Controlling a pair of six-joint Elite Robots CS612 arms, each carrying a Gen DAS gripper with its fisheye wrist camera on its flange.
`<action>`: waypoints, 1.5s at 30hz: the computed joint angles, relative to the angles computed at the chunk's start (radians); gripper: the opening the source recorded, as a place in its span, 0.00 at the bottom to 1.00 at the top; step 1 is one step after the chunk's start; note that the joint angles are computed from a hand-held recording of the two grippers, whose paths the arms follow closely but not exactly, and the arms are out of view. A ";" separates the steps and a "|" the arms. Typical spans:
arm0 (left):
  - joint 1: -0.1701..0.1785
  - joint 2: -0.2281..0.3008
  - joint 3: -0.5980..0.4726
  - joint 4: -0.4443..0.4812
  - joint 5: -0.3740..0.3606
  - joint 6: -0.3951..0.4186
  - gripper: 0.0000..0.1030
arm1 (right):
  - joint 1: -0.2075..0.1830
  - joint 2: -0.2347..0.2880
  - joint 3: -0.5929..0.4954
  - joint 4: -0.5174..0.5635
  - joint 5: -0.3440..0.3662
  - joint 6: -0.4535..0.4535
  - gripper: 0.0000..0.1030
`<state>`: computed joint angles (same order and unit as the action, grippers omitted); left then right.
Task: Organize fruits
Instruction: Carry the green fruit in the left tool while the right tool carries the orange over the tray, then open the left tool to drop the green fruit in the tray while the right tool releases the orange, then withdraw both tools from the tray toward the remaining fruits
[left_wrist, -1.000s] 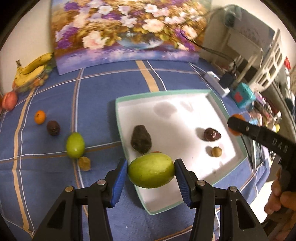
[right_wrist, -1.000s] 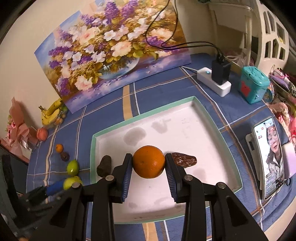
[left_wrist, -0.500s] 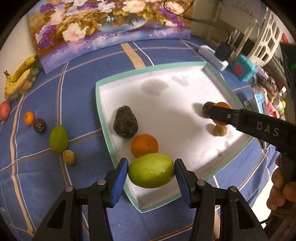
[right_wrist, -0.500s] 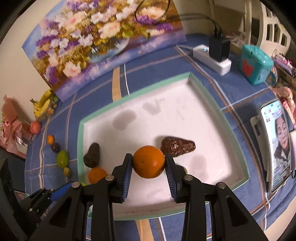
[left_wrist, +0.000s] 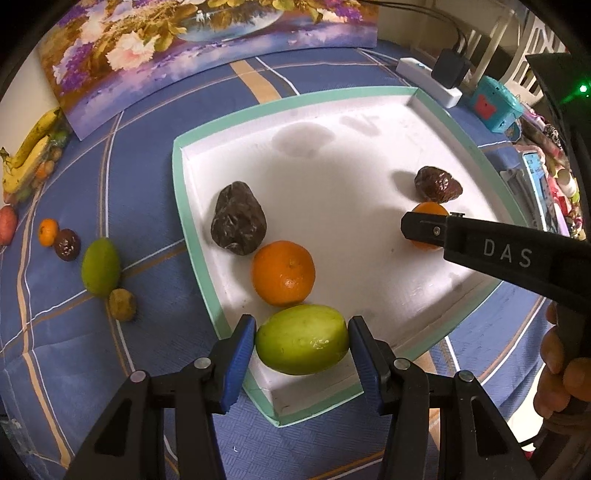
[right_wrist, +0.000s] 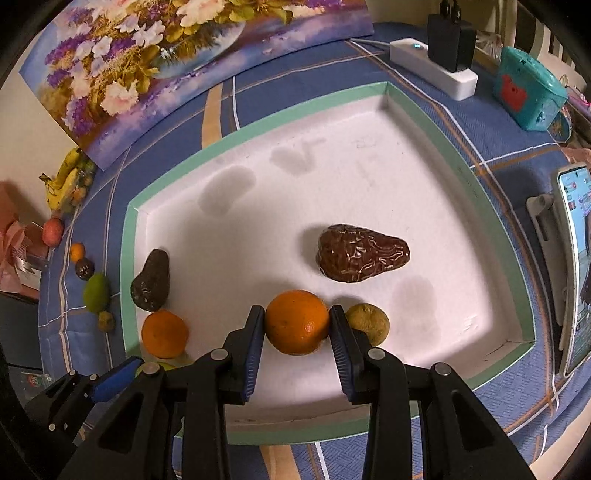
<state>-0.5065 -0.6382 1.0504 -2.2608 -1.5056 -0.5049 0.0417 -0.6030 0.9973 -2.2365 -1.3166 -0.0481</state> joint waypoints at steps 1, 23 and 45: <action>0.000 0.001 -0.001 0.003 -0.001 -0.001 0.53 | 0.000 0.001 -0.002 0.004 0.000 0.000 0.36; 0.020 -0.052 0.068 -0.134 0.032 -0.055 0.57 | 0.003 -0.027 0.025 -0.063 -0.016 -0.014 0.36; 0.081 -0.145 0.236 -0.059 0.281 -0.424 1.00 | 0.030 -0.041 0.055 -0.157 -0.014 -0.096 0.69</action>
